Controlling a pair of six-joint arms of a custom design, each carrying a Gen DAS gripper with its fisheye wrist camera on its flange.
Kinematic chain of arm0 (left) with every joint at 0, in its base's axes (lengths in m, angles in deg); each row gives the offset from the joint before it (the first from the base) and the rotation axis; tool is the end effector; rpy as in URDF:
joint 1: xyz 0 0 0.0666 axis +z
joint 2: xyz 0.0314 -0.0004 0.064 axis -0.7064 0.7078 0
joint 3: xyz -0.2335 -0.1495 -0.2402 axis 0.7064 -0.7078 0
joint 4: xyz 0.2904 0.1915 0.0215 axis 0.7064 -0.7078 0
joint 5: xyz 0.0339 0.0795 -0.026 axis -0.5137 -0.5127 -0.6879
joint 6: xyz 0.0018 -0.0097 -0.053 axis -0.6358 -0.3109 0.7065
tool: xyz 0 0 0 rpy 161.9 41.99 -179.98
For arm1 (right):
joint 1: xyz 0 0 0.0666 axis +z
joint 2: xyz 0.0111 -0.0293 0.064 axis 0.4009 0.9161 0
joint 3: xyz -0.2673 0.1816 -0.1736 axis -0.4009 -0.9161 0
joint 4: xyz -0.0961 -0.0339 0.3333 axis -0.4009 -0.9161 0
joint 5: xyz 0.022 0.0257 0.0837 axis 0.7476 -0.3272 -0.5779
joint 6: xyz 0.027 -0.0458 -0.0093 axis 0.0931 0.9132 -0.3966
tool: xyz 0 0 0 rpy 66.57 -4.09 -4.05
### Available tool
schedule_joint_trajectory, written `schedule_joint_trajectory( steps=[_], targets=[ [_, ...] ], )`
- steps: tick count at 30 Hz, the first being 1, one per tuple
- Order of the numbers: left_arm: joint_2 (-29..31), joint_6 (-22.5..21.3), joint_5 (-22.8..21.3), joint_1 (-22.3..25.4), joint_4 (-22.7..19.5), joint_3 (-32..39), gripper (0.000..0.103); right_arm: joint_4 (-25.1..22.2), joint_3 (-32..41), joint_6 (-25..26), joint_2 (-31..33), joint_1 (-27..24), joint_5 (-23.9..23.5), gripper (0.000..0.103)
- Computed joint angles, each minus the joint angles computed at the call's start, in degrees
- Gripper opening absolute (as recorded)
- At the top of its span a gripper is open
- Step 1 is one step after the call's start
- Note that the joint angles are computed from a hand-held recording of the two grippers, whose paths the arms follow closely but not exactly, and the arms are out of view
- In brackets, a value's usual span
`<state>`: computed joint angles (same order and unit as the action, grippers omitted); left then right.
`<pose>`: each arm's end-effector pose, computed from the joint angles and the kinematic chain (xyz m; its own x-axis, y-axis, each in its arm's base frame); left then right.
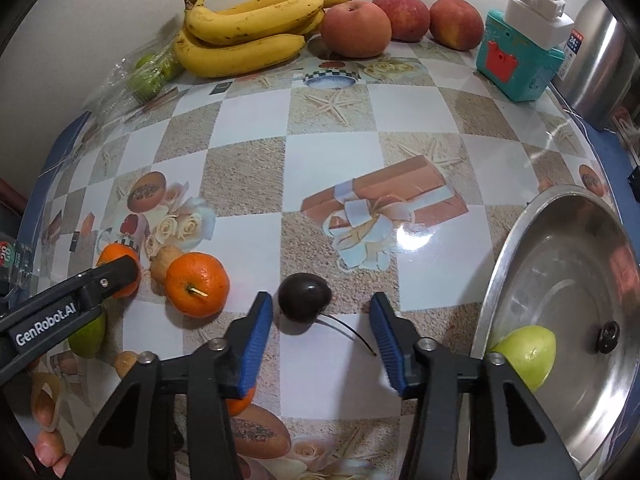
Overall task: Organize fruits
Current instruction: 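Grasp a mandarin with the left tool while the right tool grasps a stemmed dark plum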
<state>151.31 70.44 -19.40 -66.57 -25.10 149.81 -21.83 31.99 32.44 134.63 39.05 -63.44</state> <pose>0.4818 -0.1876 0.3792 -0.9097 -0.2950 -0.2921 -0.2787 0.9555 -0.0968 0.4824 0.1342 0.3754 -0.9415 -0.0613 -0.3314 -0.1019 0.9891 0.1066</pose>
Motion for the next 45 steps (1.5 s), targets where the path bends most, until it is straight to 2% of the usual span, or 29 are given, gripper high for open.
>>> schedule_joint_trajectory(
  steps=[7,25,45],
  targets=[
    [0.5,-0.1,0.1,-0.4,0.2,0.7,0.043,1.3,-0.7,0.2,-0.3,-0.1,-0.9,0.04],
    [1.0,0.9,-0.6,-0.6,-0.6,1.5,0.043,3.0,-2.1,-0.6,-1.2,-0.8,-4.0,0.028],
    [0.3,1.7,-2.3,-0.6,-1.7,2.9,0.043,3.0,-2.0,-1.5,-2.3,-1.7,-7.0,0.027]
  ],
)
